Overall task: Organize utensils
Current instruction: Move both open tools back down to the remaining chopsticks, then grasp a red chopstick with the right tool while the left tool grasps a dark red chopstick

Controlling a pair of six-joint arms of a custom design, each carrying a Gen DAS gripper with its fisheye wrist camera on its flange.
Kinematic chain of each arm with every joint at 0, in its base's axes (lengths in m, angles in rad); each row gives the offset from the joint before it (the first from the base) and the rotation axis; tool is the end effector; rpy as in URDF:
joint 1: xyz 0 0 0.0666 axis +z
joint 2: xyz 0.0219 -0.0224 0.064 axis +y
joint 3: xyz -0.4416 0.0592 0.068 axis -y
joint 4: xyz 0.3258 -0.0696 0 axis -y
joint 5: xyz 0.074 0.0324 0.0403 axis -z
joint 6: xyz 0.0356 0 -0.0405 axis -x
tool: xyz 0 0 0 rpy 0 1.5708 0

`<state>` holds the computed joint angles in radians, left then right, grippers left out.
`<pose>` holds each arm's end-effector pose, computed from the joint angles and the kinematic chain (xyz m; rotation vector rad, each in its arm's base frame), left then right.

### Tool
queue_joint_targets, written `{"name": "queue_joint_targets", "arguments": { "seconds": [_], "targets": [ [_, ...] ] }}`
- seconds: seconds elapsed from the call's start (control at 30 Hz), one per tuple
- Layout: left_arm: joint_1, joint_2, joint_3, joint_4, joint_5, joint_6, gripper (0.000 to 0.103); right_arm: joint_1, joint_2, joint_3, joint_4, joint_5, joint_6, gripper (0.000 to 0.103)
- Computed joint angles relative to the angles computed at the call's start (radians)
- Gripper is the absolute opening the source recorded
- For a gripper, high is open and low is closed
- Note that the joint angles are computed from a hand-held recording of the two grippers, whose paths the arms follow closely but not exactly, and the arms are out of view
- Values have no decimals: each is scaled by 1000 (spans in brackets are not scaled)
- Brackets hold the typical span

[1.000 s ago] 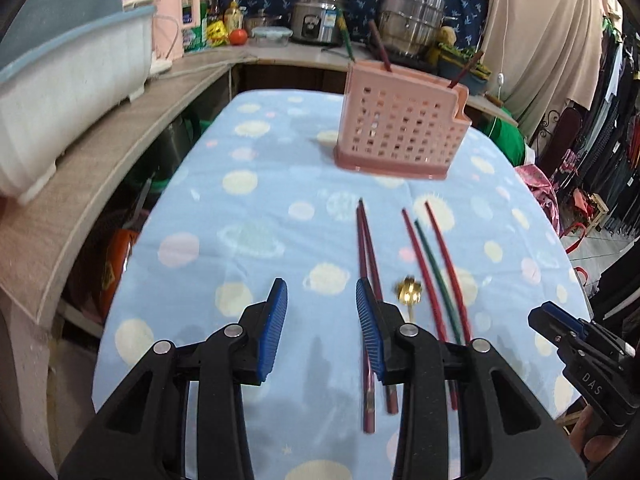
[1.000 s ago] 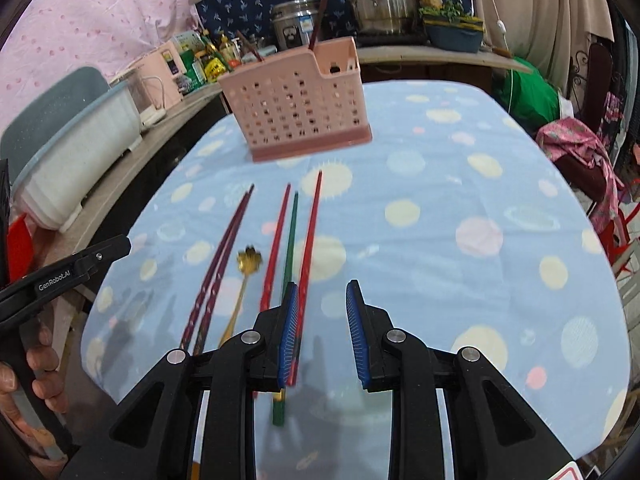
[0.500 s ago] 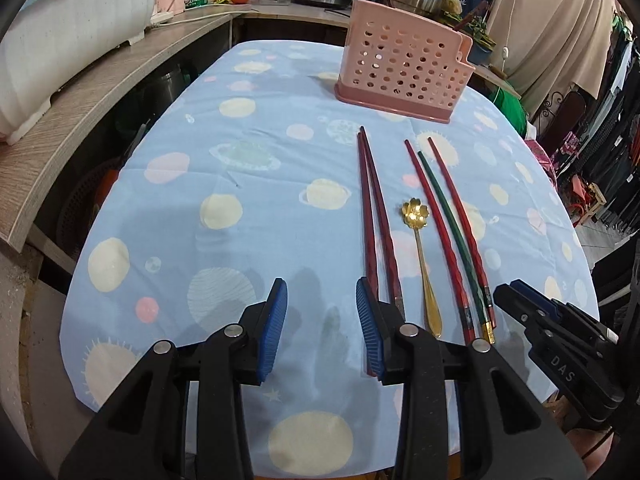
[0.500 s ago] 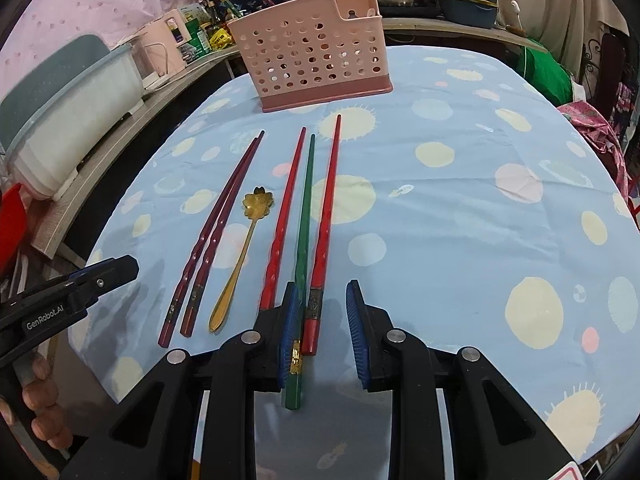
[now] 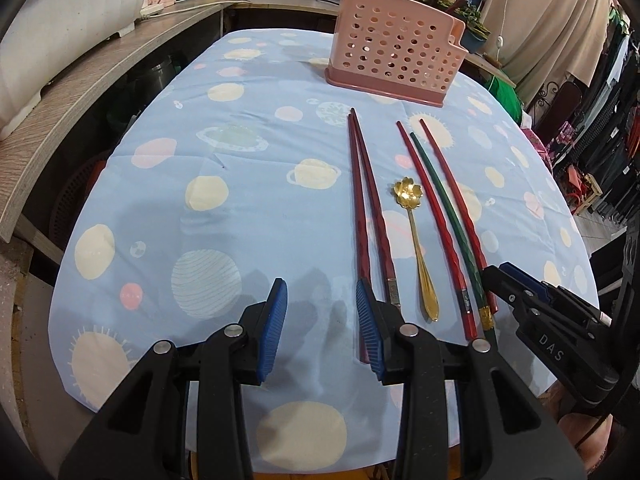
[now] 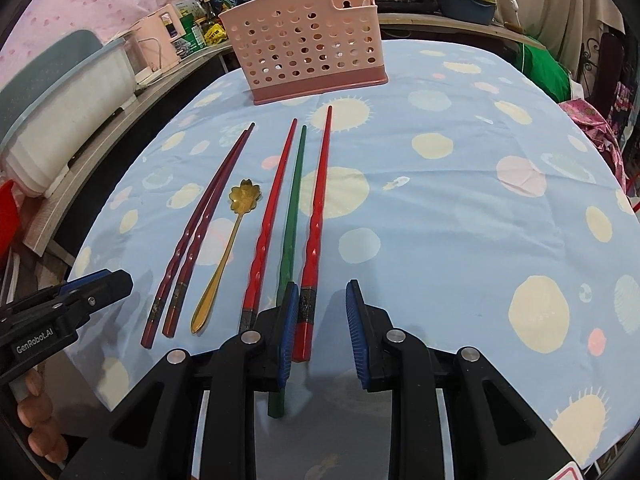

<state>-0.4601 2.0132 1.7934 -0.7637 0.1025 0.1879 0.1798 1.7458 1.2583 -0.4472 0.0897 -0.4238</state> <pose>0.5814 -0.2926 0.3383 0.3914 2.5620 -0.3755 0.5107 0.0892 0.3128 0.3416 2.4821 0.1378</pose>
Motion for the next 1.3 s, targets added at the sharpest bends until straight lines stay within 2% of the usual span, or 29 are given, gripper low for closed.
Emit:
{"name": "queue_joint_targets", "arguments": {
  "seconds": [0.33,0.63,1.17,1.3],
  "targets": [
    [-11,5,-7,-10,16,-16,34,1,-5,-13,10,10,8,18],
    [-18,16,-10,-22,21,-23,34,-3,-13,-29,18,20,10,8],
    [-37,10,-35,20,-40,-65,33,-2,-14,-34,23,19,7,8],
    [-35,9,-38,19,-22,-74,12,-1,-20,-41,24,17,6,8]
  ]
}}
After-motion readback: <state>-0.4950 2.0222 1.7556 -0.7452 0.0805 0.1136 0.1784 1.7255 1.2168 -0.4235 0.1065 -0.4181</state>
